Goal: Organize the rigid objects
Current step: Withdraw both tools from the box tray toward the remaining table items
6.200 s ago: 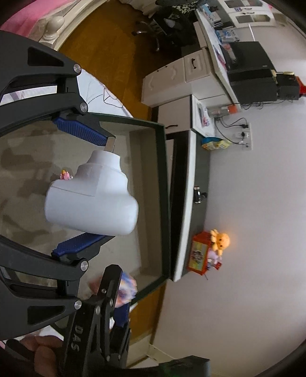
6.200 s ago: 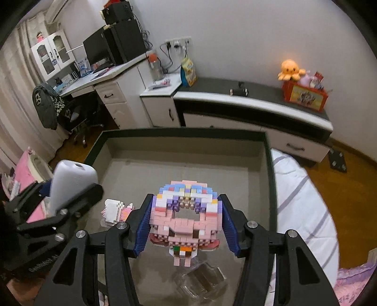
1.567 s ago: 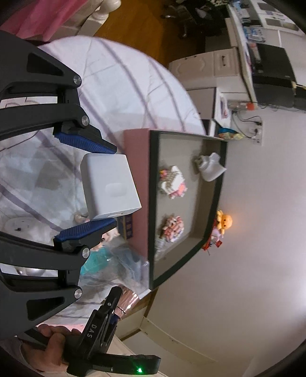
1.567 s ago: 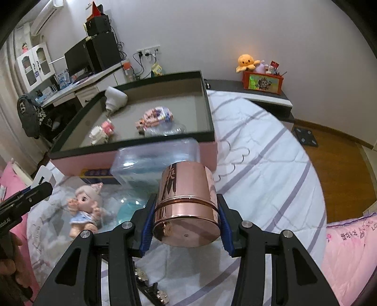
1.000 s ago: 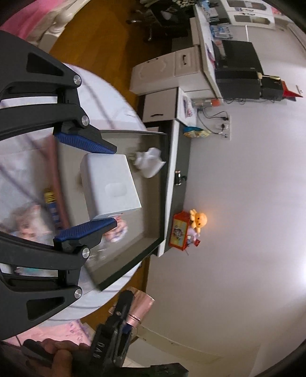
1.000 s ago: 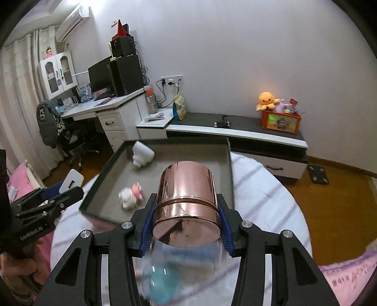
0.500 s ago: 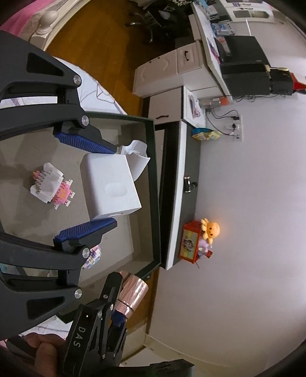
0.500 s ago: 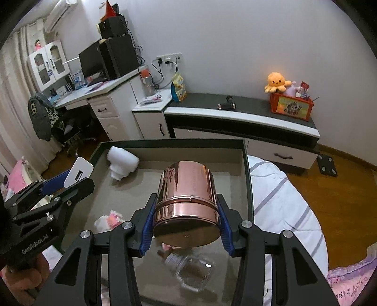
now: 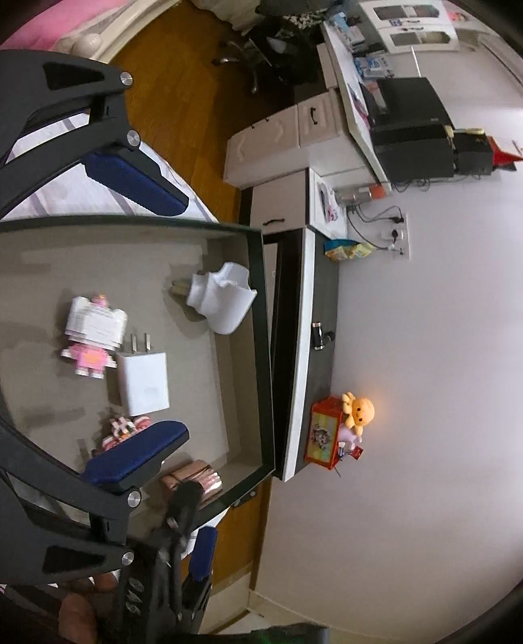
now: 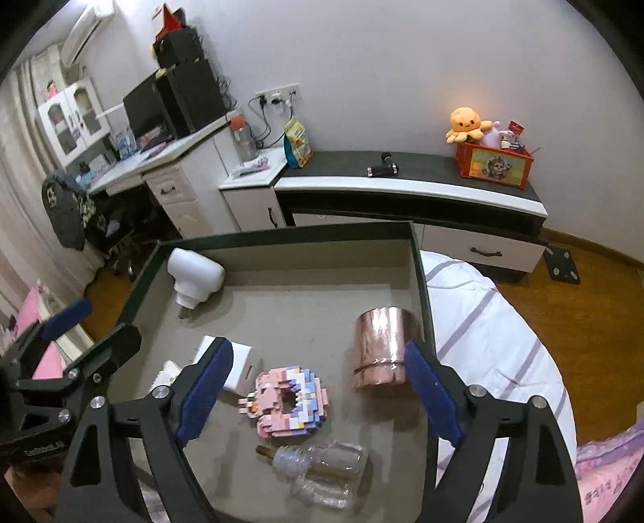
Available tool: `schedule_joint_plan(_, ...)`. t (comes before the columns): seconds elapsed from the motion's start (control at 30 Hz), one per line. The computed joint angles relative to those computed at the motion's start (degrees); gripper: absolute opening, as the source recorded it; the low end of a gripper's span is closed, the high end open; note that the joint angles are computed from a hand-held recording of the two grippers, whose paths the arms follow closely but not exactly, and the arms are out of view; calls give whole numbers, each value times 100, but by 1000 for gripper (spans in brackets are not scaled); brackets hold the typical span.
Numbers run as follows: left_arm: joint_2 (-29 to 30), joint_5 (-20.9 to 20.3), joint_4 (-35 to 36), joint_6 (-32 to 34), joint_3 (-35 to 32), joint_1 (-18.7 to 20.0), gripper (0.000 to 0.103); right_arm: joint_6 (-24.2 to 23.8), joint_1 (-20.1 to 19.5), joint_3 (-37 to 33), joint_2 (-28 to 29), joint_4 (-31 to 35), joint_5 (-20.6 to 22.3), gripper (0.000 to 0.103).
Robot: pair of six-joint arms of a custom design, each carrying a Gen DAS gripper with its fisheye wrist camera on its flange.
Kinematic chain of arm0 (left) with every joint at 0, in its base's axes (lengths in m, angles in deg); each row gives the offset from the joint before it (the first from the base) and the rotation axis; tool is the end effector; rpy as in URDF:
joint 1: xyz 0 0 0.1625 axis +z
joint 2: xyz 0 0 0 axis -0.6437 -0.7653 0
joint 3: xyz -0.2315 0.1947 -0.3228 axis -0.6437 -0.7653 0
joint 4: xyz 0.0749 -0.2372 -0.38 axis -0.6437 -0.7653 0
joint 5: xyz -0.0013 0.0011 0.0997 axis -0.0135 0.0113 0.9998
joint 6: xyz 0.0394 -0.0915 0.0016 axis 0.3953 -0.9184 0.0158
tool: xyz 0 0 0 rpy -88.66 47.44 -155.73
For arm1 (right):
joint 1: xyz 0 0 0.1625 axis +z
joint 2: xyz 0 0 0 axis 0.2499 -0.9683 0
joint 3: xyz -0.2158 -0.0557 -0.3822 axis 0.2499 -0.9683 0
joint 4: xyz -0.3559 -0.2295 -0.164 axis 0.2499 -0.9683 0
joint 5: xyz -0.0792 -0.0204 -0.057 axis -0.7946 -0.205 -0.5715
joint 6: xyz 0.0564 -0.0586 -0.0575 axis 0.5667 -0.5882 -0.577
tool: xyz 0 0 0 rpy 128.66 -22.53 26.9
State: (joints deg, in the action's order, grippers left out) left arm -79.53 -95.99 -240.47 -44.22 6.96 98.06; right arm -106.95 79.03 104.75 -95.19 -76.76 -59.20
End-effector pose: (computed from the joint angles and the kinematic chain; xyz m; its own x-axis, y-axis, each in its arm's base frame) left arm -0.2303 -0.7783 0.1140 -0.7362 -0.1616 -0.6572 0.4299 0.6383 -0.6386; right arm 0.1620 -0.8573 0.1622 -0.7874 -0.4064 0.4636 -0.5805 0.7420 -0.3355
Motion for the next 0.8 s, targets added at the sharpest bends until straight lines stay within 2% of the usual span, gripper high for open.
schedule_joint_plan(0.13,-361,-3,-372,-79,563,-156,103,323,-57,595,-481,-322,469,90)
schedule_joint_plan(0.3,-822,162,-1155,132,1412,-503,103,346,-35,1468,-1088,-1067,730,91)
schedule_joint_plan(0.53,-1166,732,-2318,315,2399,-1083,103,-1,40,2984,-2007,-2543,810,91)
schedule_joint_plan(0.7,-1203,1227,-3011,352,2922,-1480,103,-344,34,3781,-2439,-3228,694,91)
schedule_joint_plan(0.8,-1198,1357,-3206,279,3175,-1655,103,-413,8,4097,-2582,-3439,573,91)
